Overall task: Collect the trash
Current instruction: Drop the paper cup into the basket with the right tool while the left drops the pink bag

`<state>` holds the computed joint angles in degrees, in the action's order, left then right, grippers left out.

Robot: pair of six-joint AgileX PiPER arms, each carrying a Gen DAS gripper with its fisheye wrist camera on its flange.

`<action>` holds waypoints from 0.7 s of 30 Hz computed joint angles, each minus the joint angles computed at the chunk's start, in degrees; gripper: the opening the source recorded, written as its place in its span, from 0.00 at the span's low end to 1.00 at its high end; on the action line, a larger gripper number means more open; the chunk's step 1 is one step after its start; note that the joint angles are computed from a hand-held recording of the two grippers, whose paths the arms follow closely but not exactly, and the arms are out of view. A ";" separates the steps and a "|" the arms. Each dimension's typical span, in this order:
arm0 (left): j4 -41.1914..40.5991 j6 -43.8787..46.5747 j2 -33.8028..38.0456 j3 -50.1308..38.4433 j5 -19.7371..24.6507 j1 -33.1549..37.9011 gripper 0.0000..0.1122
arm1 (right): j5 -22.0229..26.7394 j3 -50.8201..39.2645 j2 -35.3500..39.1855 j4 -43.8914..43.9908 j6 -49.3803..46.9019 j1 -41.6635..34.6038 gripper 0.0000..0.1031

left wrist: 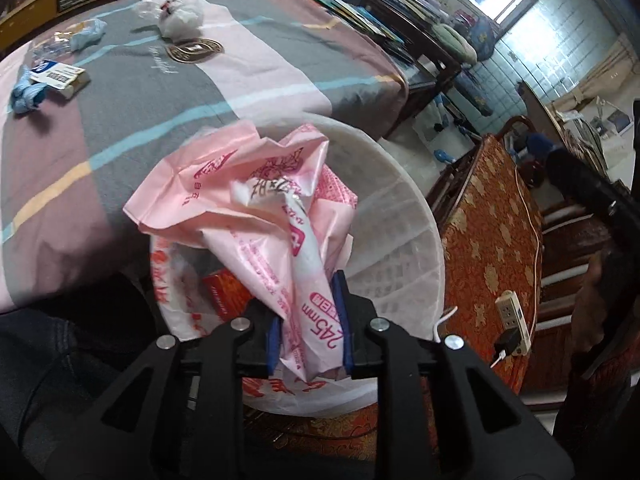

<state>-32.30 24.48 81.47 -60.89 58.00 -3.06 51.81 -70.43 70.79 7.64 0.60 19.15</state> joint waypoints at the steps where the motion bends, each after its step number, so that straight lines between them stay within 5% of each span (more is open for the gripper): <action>1: -0.53 1.00 0.37 0.24 0.29 -0.94 0.27 | -0.20 -0.06 -0.32 1.03 -0.61 -0.54 0.92; 4: 1.57 0.28 -0.39 1.29 -1.60 -3.62 0.62 | -0.36 -0.21 -0.01 2.64 -1.17 -1.48 0.92; 9: 2.21 -1.33 -0.91 1.18 -2.40 -1.33 0.75 | -0.82 0.42 0.52 2.47 -0.03 -0.70 0.92; 21: 10.52 -10.18 -4.17 -0.24 -7.28 8.54 0.79 | -2.30 -0.14 3.53 0.00 4.07 5.14 0.92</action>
<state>-21.78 14.30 77.30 -61.13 50.71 5.48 49.51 -70.57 74.32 7.64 4.66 24.29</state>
